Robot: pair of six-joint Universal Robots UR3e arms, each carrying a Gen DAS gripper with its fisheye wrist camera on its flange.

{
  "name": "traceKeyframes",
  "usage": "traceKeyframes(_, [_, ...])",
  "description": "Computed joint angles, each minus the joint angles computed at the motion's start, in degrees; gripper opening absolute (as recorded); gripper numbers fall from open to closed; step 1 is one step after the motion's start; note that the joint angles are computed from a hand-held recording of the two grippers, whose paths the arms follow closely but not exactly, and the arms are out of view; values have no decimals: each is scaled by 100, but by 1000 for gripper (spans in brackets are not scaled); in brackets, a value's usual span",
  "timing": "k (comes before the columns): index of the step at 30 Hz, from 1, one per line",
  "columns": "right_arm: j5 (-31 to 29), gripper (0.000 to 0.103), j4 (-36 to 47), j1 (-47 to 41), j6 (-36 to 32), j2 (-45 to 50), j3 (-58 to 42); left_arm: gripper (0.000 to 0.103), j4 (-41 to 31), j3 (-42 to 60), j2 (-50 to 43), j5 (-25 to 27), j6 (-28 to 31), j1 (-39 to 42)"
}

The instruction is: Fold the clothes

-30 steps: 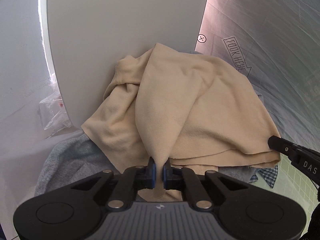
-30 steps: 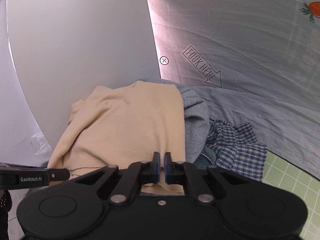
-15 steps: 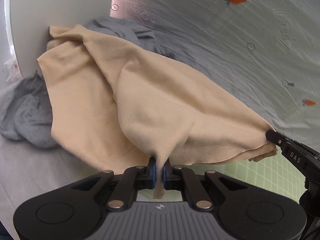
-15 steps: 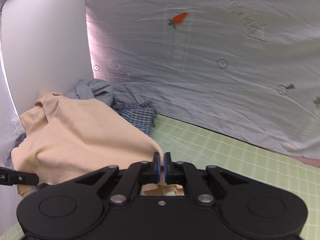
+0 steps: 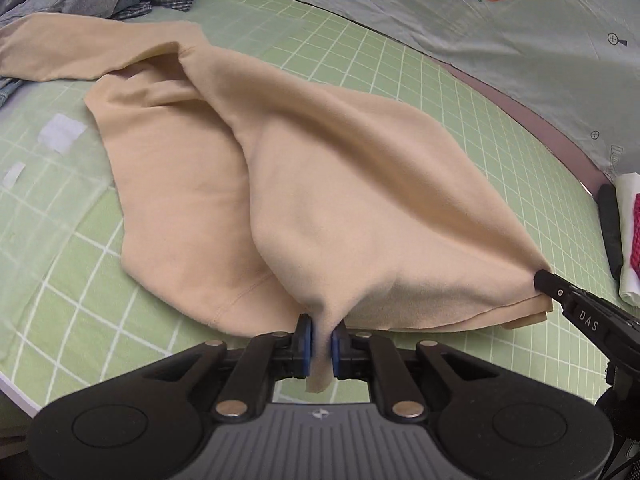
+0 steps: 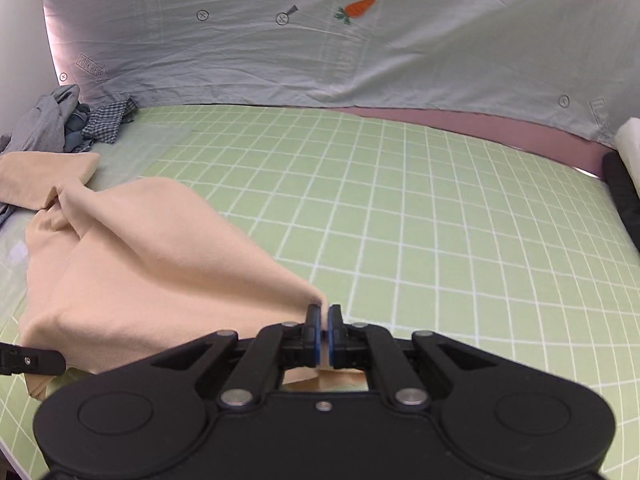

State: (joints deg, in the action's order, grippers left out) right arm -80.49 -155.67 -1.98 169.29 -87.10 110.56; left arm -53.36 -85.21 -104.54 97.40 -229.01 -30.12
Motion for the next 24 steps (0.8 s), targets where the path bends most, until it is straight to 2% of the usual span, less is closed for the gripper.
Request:
traceKeyframes(2, [216, 5, 172, -251, -166, -321, 276, 14, -177, 43, 31, 213, -288, -154])
traceKeyframes(4, [245, 6, 254, -326, -318, -519, 402, 20, -456, 39, 158, 363, -566, -177])
traceKeyframes(6, [149, 11, 234, -250, -367, -563, 380, 23, -761, 41, 291, 496, -846, -181])
traceKeyframes(8, [185, 25, 199, -221, -209, -549, 300, 28, -845, -90, 419, 524, -977, -121])
traceKeyframes(11, [213, 30, 125, -69, 17, -395, 85, 34, -941, -273, 561, 549, -1075, -13])
traceKeyframes(18, [-34, 42, 39, 900, 1, 807, -1216, 40, -569, -891, 838, 176, -822, 649])
traceKeyframes(20, [-167, 53, 78, 1230, 51, 1322, -1759, 40, -552, -965, 850, 105, -687, 816])
traceKeyframes(24, [-469, 60, 399, 1823, 170, 2373, -3032, 42, -327, -1173, 860, -214, -424, 1140])
